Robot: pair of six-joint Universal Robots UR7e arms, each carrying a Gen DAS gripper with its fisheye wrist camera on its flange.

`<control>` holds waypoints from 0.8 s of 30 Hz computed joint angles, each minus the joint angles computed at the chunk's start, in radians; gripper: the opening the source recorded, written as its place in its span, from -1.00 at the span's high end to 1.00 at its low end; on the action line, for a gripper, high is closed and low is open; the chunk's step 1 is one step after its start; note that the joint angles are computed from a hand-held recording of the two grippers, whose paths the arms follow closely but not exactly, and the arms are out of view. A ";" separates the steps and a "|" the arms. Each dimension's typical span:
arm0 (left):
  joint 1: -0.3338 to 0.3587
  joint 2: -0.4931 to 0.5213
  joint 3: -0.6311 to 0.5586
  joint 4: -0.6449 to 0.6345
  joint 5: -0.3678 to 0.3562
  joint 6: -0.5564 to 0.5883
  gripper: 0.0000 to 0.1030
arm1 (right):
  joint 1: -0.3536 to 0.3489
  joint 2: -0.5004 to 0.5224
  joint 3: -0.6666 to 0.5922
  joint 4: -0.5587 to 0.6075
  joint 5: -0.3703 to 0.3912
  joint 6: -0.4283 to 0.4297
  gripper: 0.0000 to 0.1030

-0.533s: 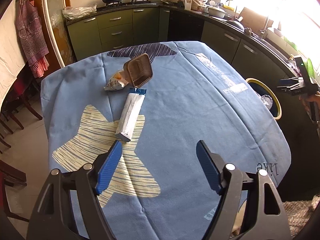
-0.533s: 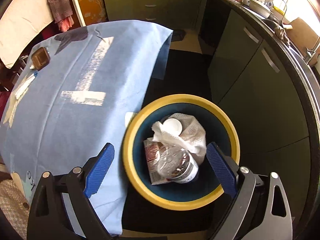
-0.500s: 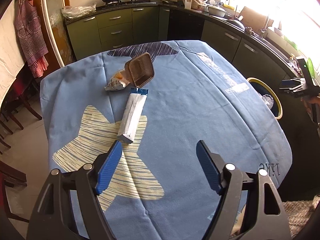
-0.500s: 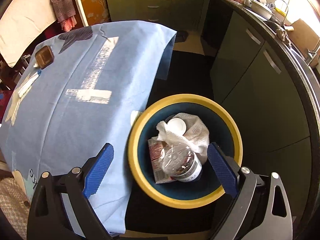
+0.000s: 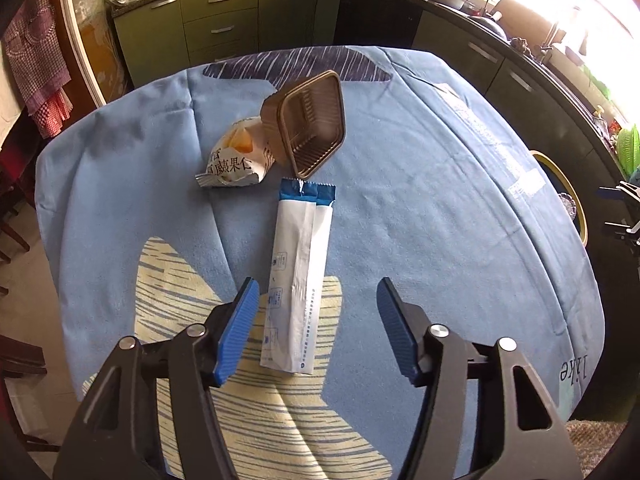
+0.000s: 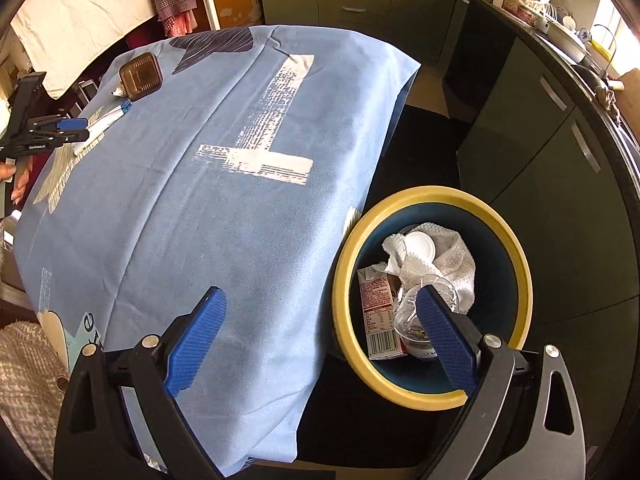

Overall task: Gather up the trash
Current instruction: 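Reach the left gripper to the white toothpaste tube and grasp it, then carry the toothpaste tube over the bin and open the left gripper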

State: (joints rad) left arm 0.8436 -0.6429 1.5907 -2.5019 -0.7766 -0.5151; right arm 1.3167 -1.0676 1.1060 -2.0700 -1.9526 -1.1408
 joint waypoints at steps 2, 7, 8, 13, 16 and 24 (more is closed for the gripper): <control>0.002 0.006 -0.006 0.007 0.005 0.003 -0.08 | -0.002 0.001 -0.003 0.002 0.000 0.001 -0.85; 0.007 0.018 -0.021 0.019 0.001 0.011 0.05 | -0.006 0.001 -0.003 0.004 -0.001 0.010 -0.85; 0.008 0.021 -0.025 0.025 0.001 0.010 0.07 | -0.006 -0.001 -0.001 0.004 0.000 0.010 -0.85; 0.014 0.028 -0.040 0.051 -0.001 -0.002 0.38 | -0.009 -0.013 0.000 0.044 0.030 0.017 -0.85; 0.011 0.034 -0.046 0.057 0.005 -0.002 0.48 | -0.008 -0.024 0.015 0.044 0.036 0.010 -0.86; -0.017 0.035 -0.046 0.030 0.020 0.026 0.57 | -0.010 -0.045 0.040 0.048 0.051 0.001 -0.86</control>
State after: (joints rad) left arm 0.8271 -0.6075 1.5448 -2.4714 -0.7562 -0.4887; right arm 1.3063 -1.1124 1.1457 -2.0218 -1.9021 -1.1396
